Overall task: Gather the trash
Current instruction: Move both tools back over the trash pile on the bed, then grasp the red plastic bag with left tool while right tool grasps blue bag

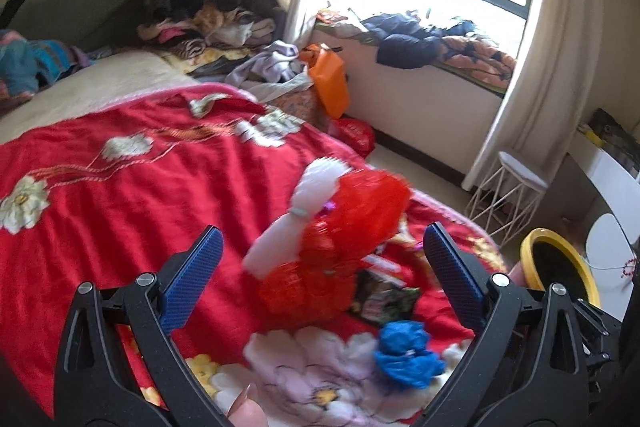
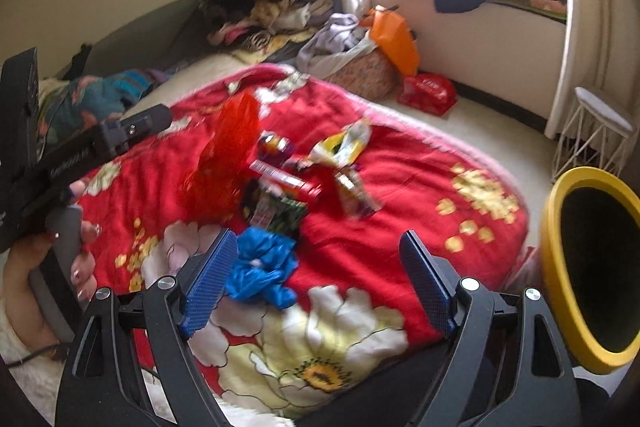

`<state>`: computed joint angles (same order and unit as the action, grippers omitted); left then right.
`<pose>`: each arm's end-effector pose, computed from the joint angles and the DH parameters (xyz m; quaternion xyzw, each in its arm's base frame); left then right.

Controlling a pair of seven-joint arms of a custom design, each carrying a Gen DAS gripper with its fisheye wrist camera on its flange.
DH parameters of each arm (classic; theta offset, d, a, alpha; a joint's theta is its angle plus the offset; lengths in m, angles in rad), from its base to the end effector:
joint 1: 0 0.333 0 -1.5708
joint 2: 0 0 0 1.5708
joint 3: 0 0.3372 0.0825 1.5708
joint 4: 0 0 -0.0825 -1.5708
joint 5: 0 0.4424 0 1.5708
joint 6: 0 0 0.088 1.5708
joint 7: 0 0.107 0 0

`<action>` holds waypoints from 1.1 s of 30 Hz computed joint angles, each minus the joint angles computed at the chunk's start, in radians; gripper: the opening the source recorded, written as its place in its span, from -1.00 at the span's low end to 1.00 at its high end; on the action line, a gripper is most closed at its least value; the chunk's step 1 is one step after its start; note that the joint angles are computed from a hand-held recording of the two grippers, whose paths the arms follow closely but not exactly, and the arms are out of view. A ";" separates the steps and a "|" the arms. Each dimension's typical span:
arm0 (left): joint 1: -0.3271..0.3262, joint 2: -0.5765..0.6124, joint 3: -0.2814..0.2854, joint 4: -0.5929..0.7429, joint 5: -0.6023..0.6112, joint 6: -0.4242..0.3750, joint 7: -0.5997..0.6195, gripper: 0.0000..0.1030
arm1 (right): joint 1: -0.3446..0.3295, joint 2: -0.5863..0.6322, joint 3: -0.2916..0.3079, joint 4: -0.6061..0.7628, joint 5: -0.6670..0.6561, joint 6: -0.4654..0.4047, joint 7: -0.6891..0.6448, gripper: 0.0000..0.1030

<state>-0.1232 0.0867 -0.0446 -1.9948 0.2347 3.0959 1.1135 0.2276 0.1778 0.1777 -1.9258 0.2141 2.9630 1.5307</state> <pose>0.6613 -0.1307 0.5339 -0.6371 0.5980 -0.4024 0.2731 0.6527 0.2568 0.4935 -0.7122 0.5619 -0.1732 0.3835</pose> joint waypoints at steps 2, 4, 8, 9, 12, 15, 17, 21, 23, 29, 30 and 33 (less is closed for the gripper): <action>-0.002 0.001 0.014 -0.003 0.026 -0.021 -0.020 0.79 | -0.003 0.017 0.011 0.018 0.013 -0.027 -0.014 0.57; 0.018 0.003 -0.002 -0.005 -0.009 -0.035 0.016 0.79 | 0.001 0.031 0.011 0.032 0.011 -0.049 -0.017 0.57; 0.068 0.008 -0.063 -0.016 -0.193 -0.062 0.195 0.79 | 0.015 0.062 0.005 0.065 -0.012 -0.095 -0.003 0.57; 0.086 0.013 -0.088 -0.013 -0.277 -0.070 0.276 0.77 | 0.014 0.072 0.008 0.077 -0.009 -0.111 -0.005 0.57; 0.104 0.026 -0.119 -0.001 -0.437 -0.105 0.413 0.64 | 0.015 0.100 0.011 0.115 -0.008 -0.161 -0.005 0.57; 0.101 0.039 -0.123 0.009 -0.521 -0.126 0.477 0.57 | 0.012 0.119 0.017 0.144 0.001 -0.191 -0.017 0.57; 0.101 0.046 -0.127 0.014 -0.571 -0.132 0.514 0.51 | 0.014 0.134 0.016 0.166 0.002 -0.218 -0.018 0.57; 0.107 0.066 -0.140 0.035 -0.677 -0.156 0.580 0.28 | 0.010 0.159 0.022 0.198 0.023 -0.265 -0.032 0.56; 0.120 0.078 -0.155 0.050 -0.755 -0.173 0.630 0.16 | 0.009 0.167 0.023 0.206 0.032 -0.282 -0.039 0.44; 0.125 0.087 -0.169 0.071 -0.887 -0.222 0.712 -0.19 | -0.020 0.176 0.048 0.217 0.126 -0.329 -0.119 -0.31; 0.119 0.086 -0.165 0.071 -0.885 -0.224 0.714 -0.28 | -0.021 0.171 0.050 0.211 0.139 -0.327 -0.134 -0.40; 0.108 0.087 -0.158 0.075 -0.886 -0.235 0.716 -0.40 | -0.018 0.155 0.048 0.191 0.160 -0.314 -0.163 -0.55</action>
<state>-0.0147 0.1735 -0.2030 -1.9193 -0.6512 2.8609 1.8298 0.2099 0.3328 0.2255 -1.7348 0.3737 2.6485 1.3680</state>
